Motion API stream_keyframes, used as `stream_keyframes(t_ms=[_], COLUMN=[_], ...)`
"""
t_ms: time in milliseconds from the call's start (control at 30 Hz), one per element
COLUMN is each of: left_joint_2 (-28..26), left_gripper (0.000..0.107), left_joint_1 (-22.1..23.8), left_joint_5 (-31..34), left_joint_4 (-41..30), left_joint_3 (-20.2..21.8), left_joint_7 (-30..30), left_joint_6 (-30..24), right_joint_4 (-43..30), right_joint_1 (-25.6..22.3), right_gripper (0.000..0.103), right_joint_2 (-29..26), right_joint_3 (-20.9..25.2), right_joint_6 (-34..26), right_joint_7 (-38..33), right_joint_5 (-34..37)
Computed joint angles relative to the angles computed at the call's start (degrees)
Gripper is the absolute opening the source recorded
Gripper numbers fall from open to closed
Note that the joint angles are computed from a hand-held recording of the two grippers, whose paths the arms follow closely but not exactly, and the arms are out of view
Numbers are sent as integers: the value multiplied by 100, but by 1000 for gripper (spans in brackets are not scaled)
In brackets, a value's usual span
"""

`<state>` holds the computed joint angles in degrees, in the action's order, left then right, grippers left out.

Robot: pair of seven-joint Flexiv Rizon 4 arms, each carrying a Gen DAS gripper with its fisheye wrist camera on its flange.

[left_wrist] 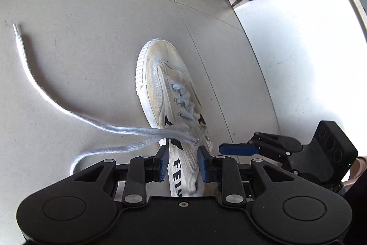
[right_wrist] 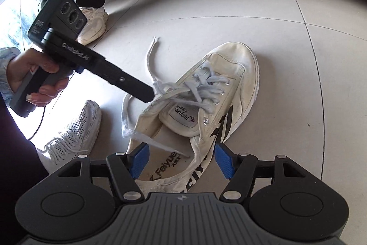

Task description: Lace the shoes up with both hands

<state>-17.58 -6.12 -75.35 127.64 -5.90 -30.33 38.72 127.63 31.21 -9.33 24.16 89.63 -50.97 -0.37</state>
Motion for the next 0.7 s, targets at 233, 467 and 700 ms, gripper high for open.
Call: stream_keyframes(t_ms=[233, 467, 700], left_joint_2=[-97, -468, -708], left_gripper=[34, 42, 48], left_joint_1=[-153, 161, 753], left_joint_5=[-1137, -1439, -736], left_joint_4=[-23, -158, -291], left_joint_3=[-144, -219, -95], left_joint_7=[686, 1127, 946], left_joint_6=[-113, -1754, -3687], right_joint_4=[-23, -53, 118], right_joint_1=[14, -45, 91], right_gripper=[67, 68, 68], right_joint_2=[0, -7, 137], right_joint_3=[-25, 52, -173], right_joint_6=[-25, -44, -15], right_joint_7=[-21, -142, 129], right_joint_5=[4, 121, -85])
